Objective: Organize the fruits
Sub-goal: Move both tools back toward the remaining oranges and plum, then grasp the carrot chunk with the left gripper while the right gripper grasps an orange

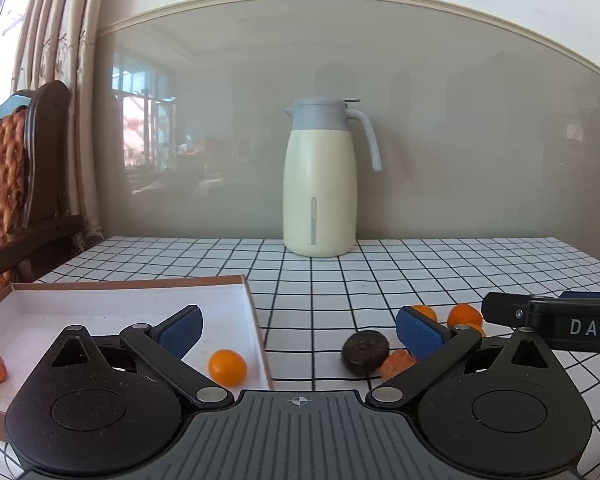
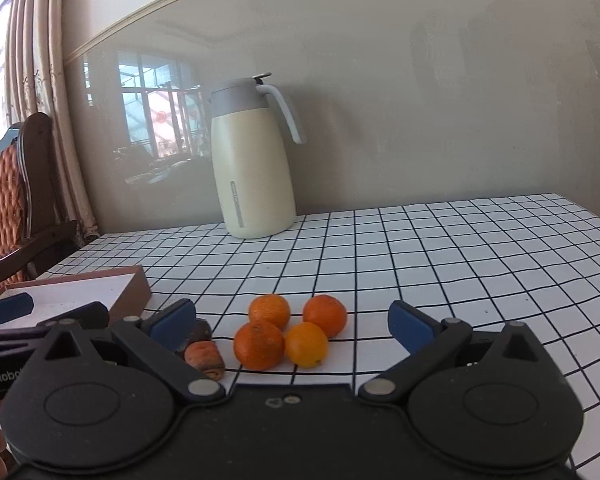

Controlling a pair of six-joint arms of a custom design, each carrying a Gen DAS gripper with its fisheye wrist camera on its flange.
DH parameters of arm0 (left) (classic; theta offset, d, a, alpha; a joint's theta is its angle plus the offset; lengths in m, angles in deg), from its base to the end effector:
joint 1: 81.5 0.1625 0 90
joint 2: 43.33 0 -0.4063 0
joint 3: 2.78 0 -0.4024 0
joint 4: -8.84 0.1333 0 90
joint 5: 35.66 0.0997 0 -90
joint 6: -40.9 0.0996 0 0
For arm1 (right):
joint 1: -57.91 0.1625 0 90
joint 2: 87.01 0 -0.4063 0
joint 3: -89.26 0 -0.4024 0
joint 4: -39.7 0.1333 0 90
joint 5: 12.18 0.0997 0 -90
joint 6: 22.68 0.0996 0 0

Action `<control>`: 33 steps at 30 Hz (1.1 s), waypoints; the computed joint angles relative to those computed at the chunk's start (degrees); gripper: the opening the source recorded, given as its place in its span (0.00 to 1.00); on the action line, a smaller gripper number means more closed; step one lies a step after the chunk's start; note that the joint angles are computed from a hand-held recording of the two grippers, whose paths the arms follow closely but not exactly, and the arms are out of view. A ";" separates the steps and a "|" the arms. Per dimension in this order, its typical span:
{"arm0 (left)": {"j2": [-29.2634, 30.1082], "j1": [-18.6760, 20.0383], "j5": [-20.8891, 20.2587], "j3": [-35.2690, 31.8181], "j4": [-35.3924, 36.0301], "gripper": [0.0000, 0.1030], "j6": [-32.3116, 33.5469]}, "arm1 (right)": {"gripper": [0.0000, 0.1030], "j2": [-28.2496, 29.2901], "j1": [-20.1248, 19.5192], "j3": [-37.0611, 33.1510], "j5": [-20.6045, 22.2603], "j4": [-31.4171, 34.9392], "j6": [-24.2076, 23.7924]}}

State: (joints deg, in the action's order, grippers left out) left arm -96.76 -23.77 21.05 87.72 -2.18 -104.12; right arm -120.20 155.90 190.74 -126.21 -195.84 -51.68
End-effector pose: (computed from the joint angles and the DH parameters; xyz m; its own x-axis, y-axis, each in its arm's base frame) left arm -0.1583 -0.6027 0.1201 -0.6604 0.2369 -0.7125 0.7482 0.2874 -0.5979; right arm 0.1752 -0.5809 0.0882 -0.8245 0.1270 0.5515 -0.4921 0.3203 -0.8095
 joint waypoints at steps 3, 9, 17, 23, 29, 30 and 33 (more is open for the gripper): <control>1.40 -0.59 0.14 -0.77 1.74 1.00 -0.82 | 0.94 -0.66 -0.57 0.43 -1.01 -0.15 0.85; 3.95 -1.56 -0.50 -2.18 3.48 1.00 -1.59 | 0.94 -1.58 -1.46 1.48 -1.45 -0.56 1.67; 7.97 -1.91 -2.90 -6.41 7.82 0.94 -6.17 | 0.94 -2.56 -2.39 3.30 -1.73 -1.34 1.49; 10.75 -2.02 -4.39 -9.39 10.96 0.89 -8.63 | 0.93 -3.28 -2.89 4.02 -1.41 -0.97 2.48; 12.07 -2.14 -4.66 -10.69 12.62 0.81 -9.58 | 0.90 -3.37 -2.91 3.74 -0.61 0.38 2.56; 12.16 -2.15 -4.70 -10.76 12.58 0.81 -9.55 | 0.89 -3.32 -2.89 3.63 -0.61 0.66 2.44; 12.42 -2.09 -5.07 -11.21 12.93 0.78 -9.91 | 0.86 -3.08 -2.80 3.25 -0.84 1.33 1.95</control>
